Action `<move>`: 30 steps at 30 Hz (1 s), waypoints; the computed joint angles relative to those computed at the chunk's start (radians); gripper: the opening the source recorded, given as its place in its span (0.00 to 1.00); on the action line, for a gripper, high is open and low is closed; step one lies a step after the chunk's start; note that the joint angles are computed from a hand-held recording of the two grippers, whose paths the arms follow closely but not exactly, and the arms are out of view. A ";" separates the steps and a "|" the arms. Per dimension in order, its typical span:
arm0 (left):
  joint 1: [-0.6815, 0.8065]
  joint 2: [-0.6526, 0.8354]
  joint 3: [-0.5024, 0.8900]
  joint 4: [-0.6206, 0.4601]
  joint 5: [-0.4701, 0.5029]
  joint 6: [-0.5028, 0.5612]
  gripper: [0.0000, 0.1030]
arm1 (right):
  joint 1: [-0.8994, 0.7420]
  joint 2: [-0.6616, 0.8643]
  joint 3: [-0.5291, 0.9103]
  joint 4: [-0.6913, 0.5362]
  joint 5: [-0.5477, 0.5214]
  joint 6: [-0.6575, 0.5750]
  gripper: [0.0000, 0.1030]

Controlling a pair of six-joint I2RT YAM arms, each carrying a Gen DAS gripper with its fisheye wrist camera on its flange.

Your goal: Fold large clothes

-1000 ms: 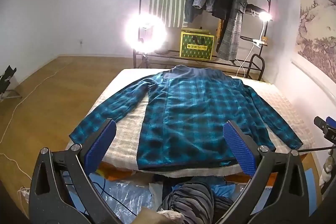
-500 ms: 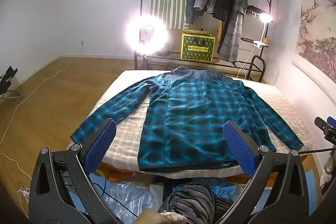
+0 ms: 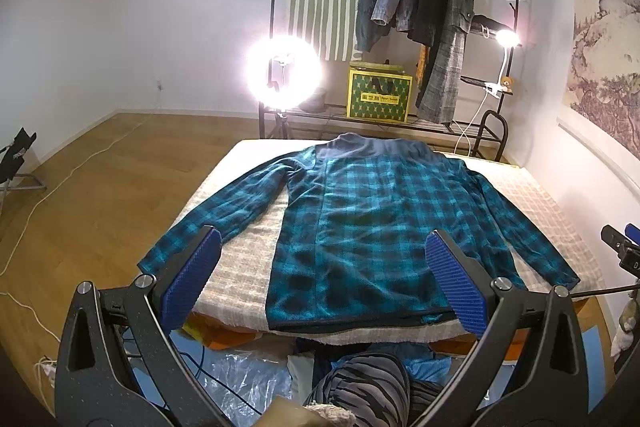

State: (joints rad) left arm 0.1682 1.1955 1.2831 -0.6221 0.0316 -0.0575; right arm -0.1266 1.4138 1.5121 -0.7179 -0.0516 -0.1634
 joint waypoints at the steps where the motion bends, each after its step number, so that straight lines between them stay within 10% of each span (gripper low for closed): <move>1: -0.002 -0.001 0.000 -0.001 -0.002 -0.001 1.00 | 0.000 0.000 0.000 0.000 0.000 0.000 1.00; 30: 0.003 -0.009 -0.020 0.013 -0.002 0.001 1.00 | 0.014 -0.002 0.002 0.006 0.009 -0.008 1.00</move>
